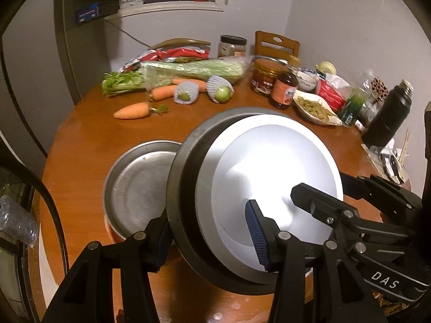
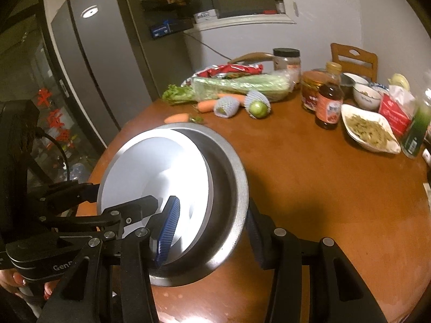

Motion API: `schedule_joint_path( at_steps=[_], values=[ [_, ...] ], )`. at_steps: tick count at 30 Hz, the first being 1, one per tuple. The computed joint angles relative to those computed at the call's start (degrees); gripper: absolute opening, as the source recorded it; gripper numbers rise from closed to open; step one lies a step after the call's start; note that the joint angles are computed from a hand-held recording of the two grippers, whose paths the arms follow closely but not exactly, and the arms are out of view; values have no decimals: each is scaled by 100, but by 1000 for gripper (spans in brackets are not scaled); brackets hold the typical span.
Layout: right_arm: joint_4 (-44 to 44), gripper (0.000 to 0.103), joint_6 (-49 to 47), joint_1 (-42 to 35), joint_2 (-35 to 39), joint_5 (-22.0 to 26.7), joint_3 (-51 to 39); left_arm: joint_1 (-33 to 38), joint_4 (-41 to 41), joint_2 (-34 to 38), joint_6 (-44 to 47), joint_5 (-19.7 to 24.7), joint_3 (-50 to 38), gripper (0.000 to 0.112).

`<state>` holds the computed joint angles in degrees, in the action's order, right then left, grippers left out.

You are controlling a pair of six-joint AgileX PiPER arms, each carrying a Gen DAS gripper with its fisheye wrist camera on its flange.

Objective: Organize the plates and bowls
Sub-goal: 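Carry the steel bowl with both tools toward the grey pan stack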

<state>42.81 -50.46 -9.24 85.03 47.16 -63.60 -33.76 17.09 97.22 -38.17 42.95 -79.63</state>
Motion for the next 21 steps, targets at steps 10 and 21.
schedule_joint_path(
  at_steps=[10,21],
  values=[
    [-197,49,420,623,129,-175,-379,412,16,-249,184,8,94,51],
    [-375,49,870,1230,477,-289,-1079,878,36,-421,459,89,-32,51]
  ],
)
